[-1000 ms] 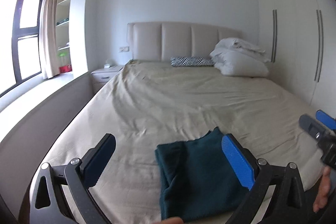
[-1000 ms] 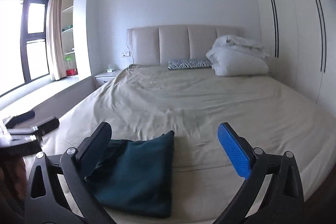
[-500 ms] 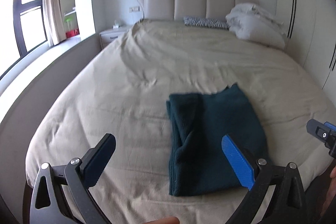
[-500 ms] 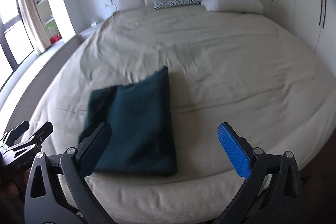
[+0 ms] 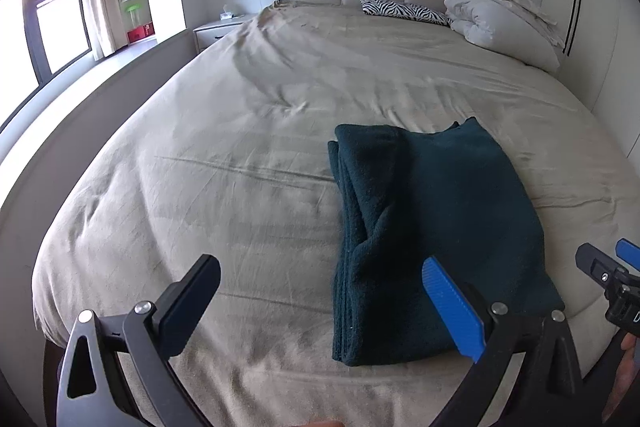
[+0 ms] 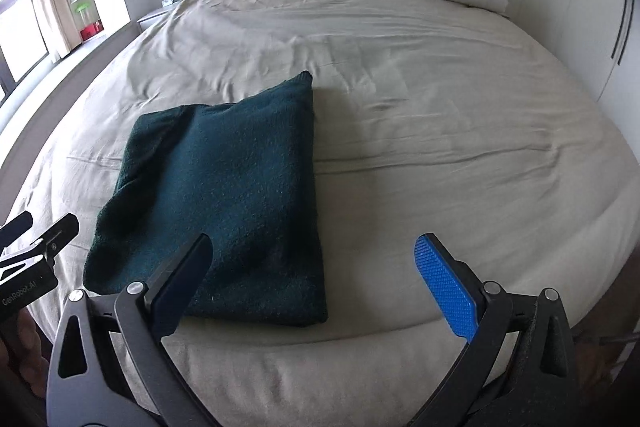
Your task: Fold small clothes
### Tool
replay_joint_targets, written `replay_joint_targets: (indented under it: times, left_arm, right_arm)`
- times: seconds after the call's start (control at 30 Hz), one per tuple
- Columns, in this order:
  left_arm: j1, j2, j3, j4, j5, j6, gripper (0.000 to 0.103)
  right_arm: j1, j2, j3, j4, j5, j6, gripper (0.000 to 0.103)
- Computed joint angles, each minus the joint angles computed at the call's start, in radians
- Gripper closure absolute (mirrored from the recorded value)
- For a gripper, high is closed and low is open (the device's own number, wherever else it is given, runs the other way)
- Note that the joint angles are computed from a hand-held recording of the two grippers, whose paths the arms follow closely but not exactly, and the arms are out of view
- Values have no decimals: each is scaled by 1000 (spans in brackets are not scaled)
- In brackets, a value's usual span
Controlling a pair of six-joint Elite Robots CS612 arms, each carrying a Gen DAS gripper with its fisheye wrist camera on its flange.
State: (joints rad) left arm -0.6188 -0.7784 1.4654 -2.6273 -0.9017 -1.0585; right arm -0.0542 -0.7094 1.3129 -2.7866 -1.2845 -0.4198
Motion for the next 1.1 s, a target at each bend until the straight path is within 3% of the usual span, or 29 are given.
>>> replay_joint_targets:
  times: [1.1]
  left_arm:
    - [-2,0,0,-3,2,-3,0]
  right_arm:
    - [5,-3,8,9,-11,-16,0]
